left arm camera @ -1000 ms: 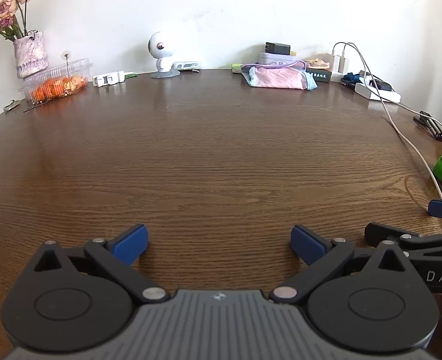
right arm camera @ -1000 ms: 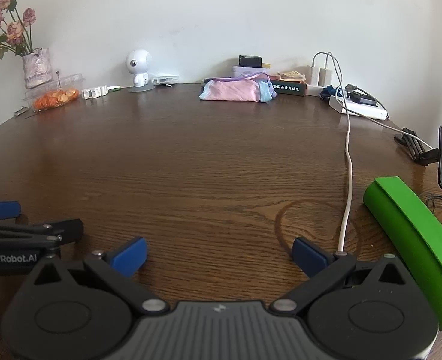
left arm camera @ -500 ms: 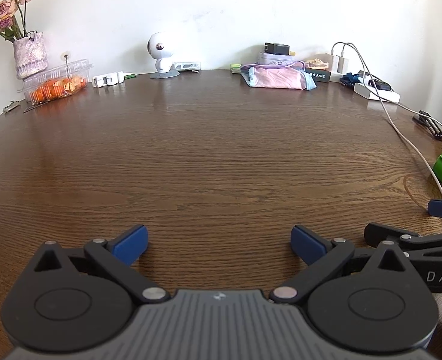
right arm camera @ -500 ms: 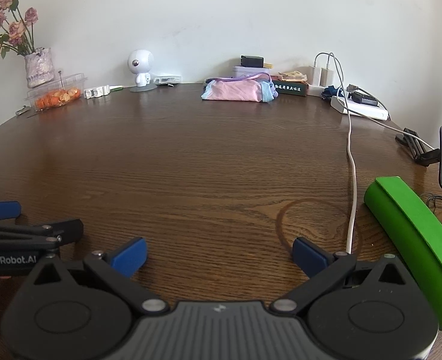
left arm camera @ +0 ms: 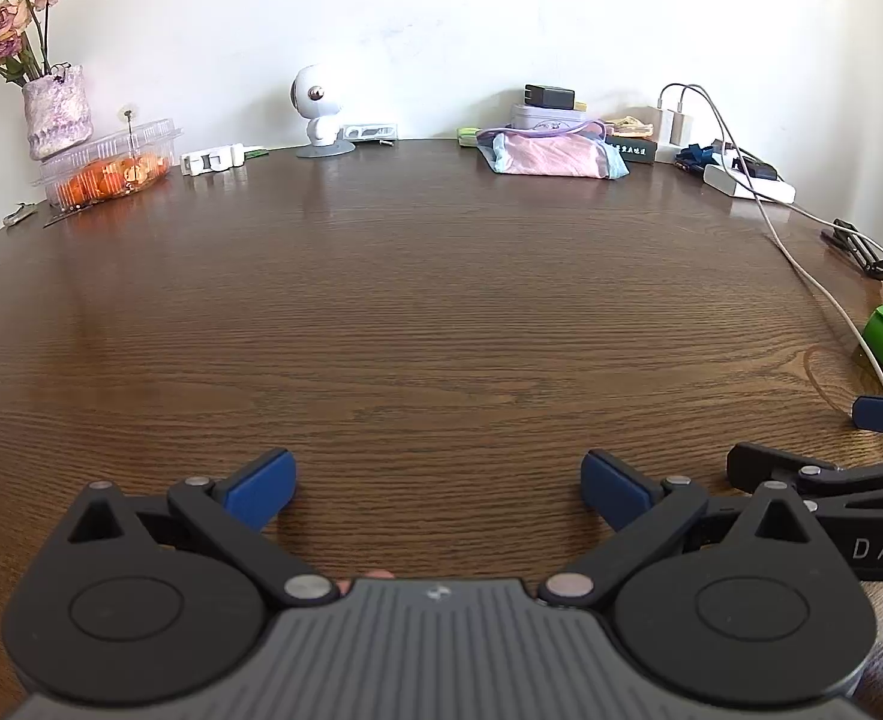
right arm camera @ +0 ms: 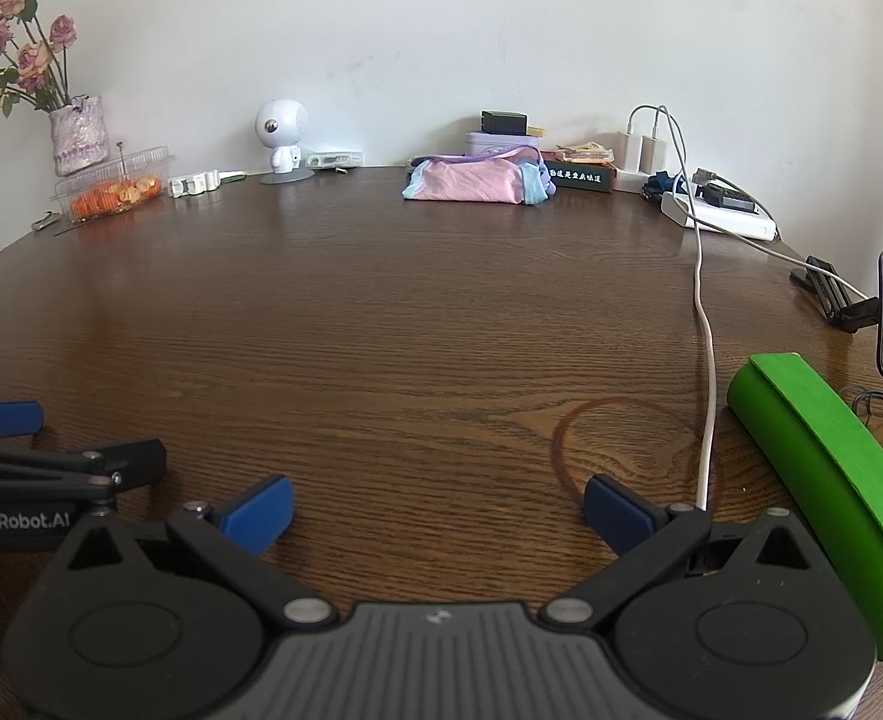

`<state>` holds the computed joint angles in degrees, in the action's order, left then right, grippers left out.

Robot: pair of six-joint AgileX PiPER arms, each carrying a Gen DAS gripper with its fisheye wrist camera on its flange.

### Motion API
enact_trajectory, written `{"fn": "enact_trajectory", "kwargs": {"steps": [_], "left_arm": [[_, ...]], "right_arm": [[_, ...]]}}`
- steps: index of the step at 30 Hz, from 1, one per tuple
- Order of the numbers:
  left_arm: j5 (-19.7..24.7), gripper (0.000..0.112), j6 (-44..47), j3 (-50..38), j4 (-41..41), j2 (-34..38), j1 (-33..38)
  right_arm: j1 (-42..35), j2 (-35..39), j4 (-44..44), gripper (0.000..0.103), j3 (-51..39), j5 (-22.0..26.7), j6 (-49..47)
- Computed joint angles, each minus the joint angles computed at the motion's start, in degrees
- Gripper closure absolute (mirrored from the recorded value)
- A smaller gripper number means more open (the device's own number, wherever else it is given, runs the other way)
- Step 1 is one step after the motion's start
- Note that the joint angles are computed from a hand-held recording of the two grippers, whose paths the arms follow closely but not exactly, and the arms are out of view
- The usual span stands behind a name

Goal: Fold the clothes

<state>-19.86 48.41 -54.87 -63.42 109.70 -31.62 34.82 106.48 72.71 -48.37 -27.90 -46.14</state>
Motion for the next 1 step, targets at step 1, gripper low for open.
{"fn": "enact_trajectory", "kwargs": {"steps": [1], "left_arm": [[-0.04, 0.010, 0.01, 0.03, -0.01, -0.02, -0.03]], "right_arm": [[0.00, 0.00, 0.00, 0.000, 0.00, 0.00, 0.00]]}}
